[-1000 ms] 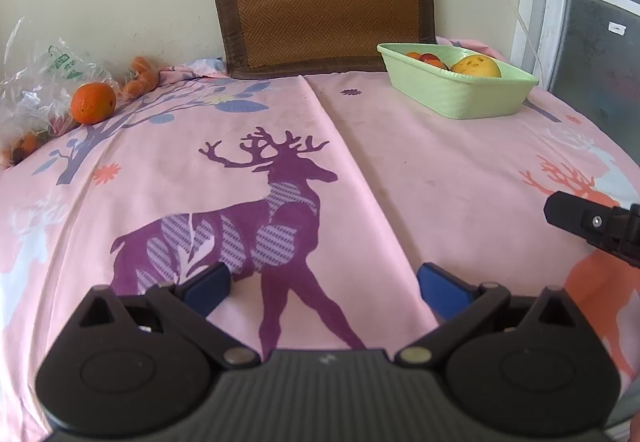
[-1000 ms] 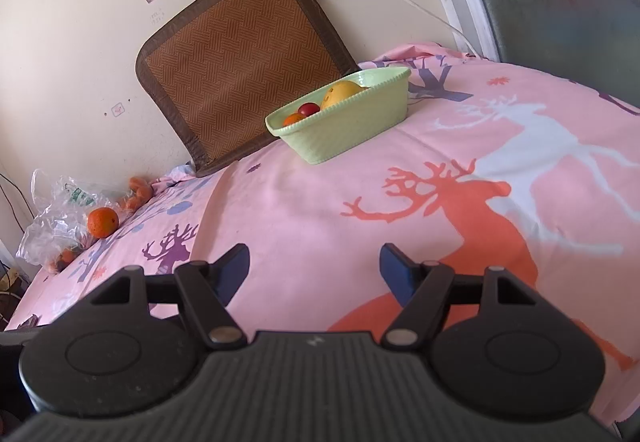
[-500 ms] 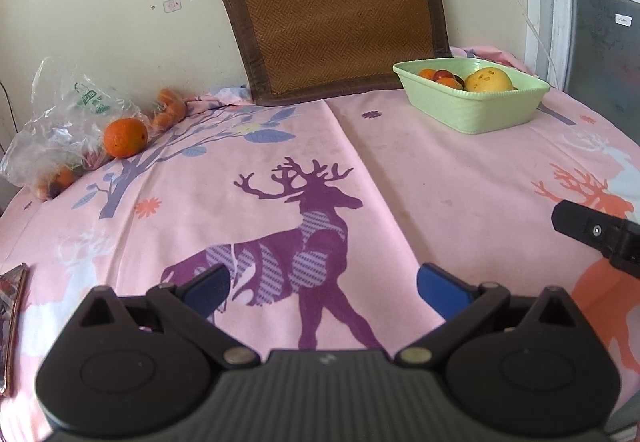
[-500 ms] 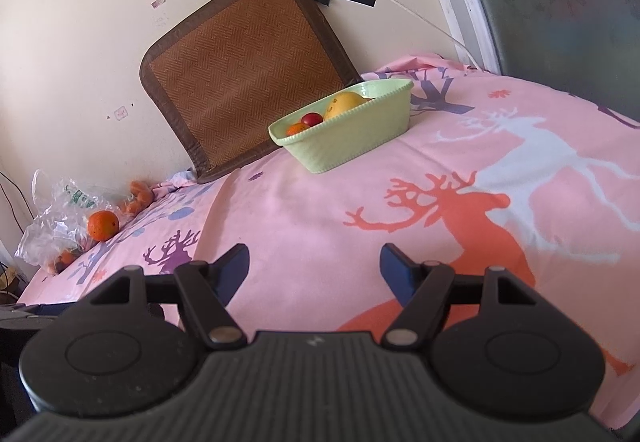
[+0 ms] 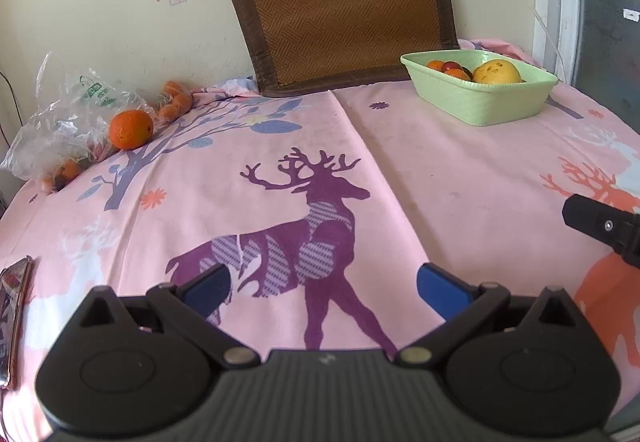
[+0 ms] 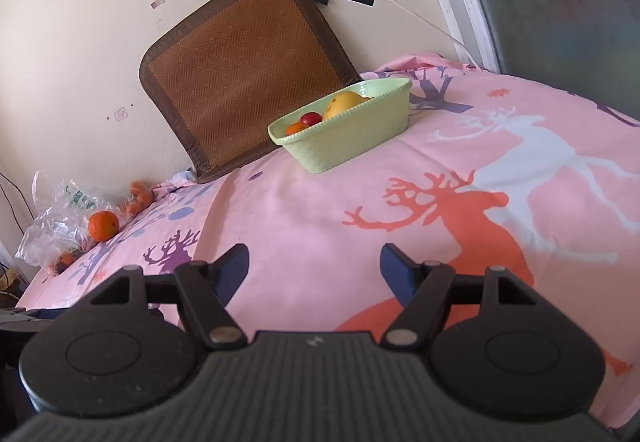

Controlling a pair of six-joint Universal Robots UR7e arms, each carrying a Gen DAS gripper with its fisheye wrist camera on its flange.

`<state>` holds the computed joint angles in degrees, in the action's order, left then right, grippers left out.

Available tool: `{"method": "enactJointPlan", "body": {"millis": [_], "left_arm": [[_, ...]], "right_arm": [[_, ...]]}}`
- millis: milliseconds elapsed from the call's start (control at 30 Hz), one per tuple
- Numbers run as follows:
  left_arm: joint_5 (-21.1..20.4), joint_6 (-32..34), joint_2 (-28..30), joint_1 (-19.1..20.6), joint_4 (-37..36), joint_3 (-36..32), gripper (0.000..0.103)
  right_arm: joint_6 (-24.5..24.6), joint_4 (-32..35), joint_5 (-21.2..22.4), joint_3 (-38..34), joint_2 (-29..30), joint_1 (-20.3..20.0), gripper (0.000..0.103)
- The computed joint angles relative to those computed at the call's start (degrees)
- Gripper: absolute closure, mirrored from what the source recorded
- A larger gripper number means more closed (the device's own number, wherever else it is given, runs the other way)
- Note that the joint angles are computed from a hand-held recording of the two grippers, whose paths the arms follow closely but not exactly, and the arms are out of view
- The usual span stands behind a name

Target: Organize fruits

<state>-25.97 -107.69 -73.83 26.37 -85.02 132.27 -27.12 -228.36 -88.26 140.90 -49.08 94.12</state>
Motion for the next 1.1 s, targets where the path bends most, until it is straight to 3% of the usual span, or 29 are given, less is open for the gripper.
{"method": "enactJointPlan", "body": {"millis": [833,1100], "left_arm": [[0.1,-2.7,1.0,-0.1,4.1,-1.3,0.000],[0.3,-6.7,1.6,-0.4,8.9,-2.3,0.000]], "right_arm": [[0.4,0.4,-0.2,-0.2,-0.3,0.2,0.028],[0.4,0.3,0.0,-0.1,-0.4,0.0,0.028]]}}
